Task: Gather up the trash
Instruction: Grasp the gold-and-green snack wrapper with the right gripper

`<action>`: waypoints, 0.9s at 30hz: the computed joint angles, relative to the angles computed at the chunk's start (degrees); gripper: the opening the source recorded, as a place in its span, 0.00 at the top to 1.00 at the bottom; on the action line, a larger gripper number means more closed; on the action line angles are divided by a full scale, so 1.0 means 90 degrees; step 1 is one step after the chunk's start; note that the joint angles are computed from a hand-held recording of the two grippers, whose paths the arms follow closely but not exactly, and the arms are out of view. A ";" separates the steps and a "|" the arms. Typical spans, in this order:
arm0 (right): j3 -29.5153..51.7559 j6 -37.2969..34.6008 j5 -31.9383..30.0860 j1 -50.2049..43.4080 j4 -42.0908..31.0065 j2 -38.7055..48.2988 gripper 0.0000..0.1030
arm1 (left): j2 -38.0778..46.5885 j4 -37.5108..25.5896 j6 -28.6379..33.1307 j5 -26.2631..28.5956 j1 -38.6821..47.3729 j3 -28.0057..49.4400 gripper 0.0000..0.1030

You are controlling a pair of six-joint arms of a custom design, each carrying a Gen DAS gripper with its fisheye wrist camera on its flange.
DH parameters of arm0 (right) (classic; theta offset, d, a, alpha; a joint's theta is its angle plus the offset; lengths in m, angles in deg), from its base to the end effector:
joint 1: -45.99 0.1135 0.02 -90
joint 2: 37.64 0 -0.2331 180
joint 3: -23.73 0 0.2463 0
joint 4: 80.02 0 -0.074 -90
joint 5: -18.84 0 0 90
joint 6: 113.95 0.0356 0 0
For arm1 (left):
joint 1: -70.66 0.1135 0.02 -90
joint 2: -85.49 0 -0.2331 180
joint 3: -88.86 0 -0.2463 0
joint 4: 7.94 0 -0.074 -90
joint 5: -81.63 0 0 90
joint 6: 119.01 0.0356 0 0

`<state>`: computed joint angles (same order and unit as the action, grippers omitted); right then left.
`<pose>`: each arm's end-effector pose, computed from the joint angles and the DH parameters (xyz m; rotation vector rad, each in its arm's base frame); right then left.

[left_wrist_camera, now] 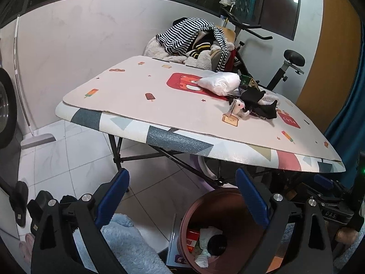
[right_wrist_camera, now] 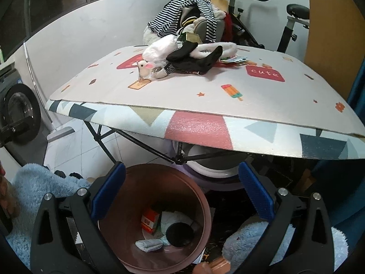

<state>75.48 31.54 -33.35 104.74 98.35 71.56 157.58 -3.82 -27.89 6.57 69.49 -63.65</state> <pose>0.1648 0.2295 0.0384 0.1528 2.3129 0.1069 0.2059 -0.0134 0.0920 0.1819 2.2585 -0.2970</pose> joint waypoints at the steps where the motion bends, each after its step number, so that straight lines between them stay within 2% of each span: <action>1: -0.0054 -0.0002 -0.0015 -0.0010 0.0090 -0.0021 0.06 | 0.0014 -0.0005 0.0002 0.0008 -0.0001 0.0014 0.11; 4: -0.0251 -0.0034 -0.0134 -0.0080 0.0389 -0.0122 0.05 | -0.0135 -0.0159 -0.0228 -0.0096 0.0064 0.0039 0.11; 7: -0.0258 0.0059 -0.0193 -0.0182 0.0227 -0.0193 0.05 | -0.0318 -0.0349 -0.0497 0.0106 0.0310 0.0102 0.11; 12: -0.0511 -0.0038 -0.0370 -0.0596 0.0293 -0.0624 0.05 | 0.0065 -0.0694 -0.0548 0.0180 0.0394 0.0679 0.11; 14: -0.0486 -0.0622 -0.0631 -0.0959 0.0152 -0.0982 0.06 | 0.0296 -0.0889 -0.0596 0.0277 0.0409 0.1004 0.11; 19: 0.0448 -0.2436 -0.0885 -0.2010 -0.0606 -0.1352 0.05 | 0.1051 -0.0831 -0.0710 0.0456 0.0192 0.1721 0.11; 23: 0.1585 -0.3686 -0.1764 -0.3052 -0.0504 -0.0861 0.06 | 0.1775 -0.0817 -0.0967 0.0710 0.0170 0.2312 0.11; 27: 0.3085 -0.4274 -0.2259 -0.3788 -0.0325 0.0275 0.06 | 0.2382 -0.0823 -0.0937 0.0597 0.0138 0.2805 0.11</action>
<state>103.25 -6.93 -53.68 70.65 95.42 74.04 179.01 -11.23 -36.32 11.94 70.73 -38.41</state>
